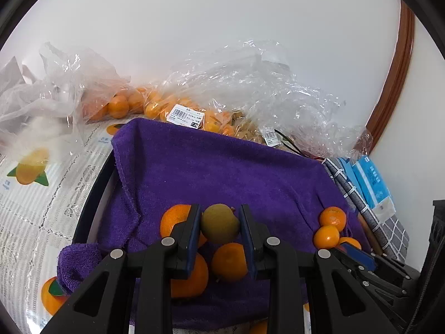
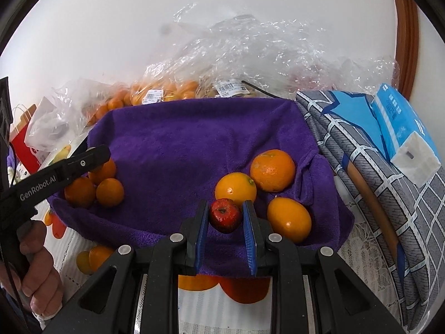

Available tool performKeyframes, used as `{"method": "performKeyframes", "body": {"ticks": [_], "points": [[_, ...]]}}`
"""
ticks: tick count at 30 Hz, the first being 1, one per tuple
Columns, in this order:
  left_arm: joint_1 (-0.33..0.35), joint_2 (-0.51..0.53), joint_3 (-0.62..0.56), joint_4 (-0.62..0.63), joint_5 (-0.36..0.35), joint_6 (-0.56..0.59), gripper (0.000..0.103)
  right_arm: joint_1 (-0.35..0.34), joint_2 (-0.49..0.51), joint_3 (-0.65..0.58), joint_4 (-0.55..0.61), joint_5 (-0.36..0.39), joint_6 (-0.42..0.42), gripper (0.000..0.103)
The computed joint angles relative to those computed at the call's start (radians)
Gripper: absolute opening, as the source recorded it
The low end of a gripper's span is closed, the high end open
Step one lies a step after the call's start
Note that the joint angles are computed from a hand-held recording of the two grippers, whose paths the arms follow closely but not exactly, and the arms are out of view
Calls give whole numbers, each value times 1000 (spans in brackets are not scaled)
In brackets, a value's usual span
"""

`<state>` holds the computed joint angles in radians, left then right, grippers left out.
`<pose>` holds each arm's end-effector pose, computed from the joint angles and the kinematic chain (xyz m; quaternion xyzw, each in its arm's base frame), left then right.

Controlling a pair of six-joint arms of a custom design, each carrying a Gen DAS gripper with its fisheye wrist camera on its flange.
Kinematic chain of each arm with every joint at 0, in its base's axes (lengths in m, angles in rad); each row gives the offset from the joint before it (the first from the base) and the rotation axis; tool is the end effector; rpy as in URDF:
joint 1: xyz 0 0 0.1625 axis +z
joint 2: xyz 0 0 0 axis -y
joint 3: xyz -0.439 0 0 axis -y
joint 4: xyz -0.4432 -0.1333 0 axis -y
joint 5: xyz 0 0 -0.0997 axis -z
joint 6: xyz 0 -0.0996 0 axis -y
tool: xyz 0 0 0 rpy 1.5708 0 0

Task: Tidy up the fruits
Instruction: 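Carry both held fruits over the purple towel, then lower the fruits onto the towel and open both grippers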

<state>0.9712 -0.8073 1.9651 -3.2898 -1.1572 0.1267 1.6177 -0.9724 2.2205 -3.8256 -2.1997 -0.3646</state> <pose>-0.2036 -0.6050 0.0496 0.2809 0.8993 -0.3097 0.1283 0.0985 -0.5052 0.1461 0.0241 -0.8459 0.4101 0.3401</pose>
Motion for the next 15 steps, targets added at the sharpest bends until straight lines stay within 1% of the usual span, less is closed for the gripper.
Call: {"method": "performKeyframes", "body": {"ticks": [1,3,6,10,12,15], "points": [[0,1,-1,0,1,0,26,1,0,2,-4,-2,-3,29],[2,0,-3,4,-4,-4,26,4,5,4,-23,-4,-12,40],[4,-1,-4,5,-8,-9,26,2,1,12,-44,7,-10,48],[0,0,-2,1,6,8,26,2,-4,18,-72,8,-4,51],[-1,-3,2,2,2,11,26,8,8,18,-119,-7,-25,54],[3,-9,4,3,-4,1,27,13,14,25,-167,-18,-41,55]]}}
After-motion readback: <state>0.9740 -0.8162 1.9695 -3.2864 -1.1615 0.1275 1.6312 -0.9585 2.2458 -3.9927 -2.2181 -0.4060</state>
